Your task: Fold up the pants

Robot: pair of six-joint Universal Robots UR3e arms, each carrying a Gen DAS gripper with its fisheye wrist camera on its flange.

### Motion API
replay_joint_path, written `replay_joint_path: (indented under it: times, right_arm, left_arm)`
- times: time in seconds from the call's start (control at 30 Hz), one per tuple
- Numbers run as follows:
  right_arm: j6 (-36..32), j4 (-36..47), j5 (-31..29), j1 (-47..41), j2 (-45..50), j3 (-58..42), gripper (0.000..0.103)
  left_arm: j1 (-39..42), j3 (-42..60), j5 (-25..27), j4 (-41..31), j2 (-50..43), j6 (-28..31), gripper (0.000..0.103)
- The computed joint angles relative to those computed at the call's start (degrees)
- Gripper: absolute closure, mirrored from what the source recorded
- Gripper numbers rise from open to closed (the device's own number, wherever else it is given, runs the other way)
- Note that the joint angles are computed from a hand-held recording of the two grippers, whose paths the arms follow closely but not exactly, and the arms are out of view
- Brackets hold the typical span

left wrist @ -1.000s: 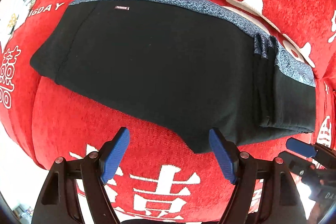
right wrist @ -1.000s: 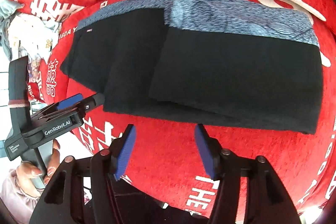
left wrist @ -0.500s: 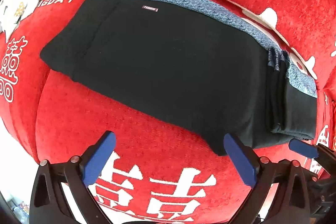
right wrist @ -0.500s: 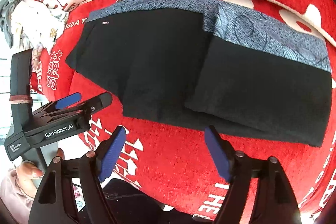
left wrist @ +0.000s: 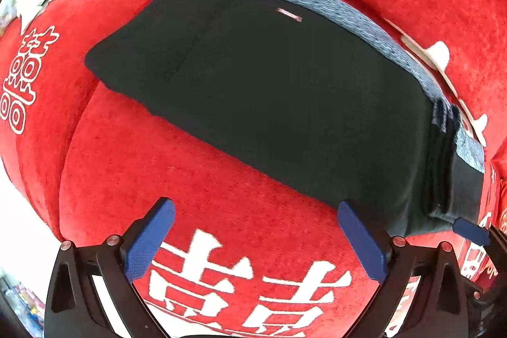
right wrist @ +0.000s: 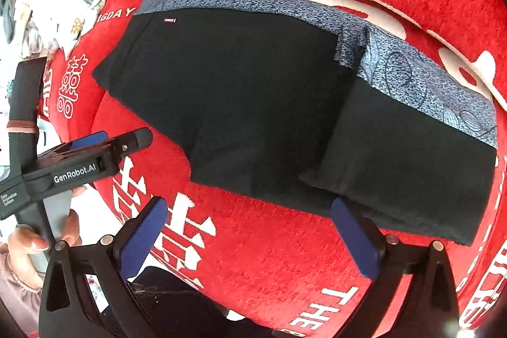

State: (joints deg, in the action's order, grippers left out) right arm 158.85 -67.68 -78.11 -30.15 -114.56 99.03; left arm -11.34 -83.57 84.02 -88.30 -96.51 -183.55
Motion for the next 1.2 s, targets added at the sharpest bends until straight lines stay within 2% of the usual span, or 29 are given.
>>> replay_joint_path:
  times: [0.27, 0.47, 0.67, 1.03, 1.2]
  right_arm:
    - [2.3, 0.3, 0.0, -0.3, 1.5, 0.0, 0.0]
    - [3.3, -0.3, 0.1, 0.4, 2.3, 0.3, 0.0]
    - [4.1, -1.0, 0.5, 1.0, 2.6, 0.8, 0.0]
    - [5.7, -3.9, 2.3, -0.3, 2.7, 1.5, 0.0]
    - [8.1, -9.0, 1.9, 1.9, 5.2, 2.9, 0.0]
  left_arm:
    - [6.7, -1.7, -3.0, -1.6, 2.1, 4.6, 0.0]
    - [8.8, -1.3, -3.6, -2.1, 1.9, 5.4, 0.0]
    - [9.6, 0.8, -4.8, 0.5, -1.4, 5.7, 0.0]
    - [23.7, 1.6, -16.5, 0.3, -2.2, 8.8, 0.0]
    - [25.7, -1.2, -19.4, 2.7, -2.5, 9.1, 0.0]
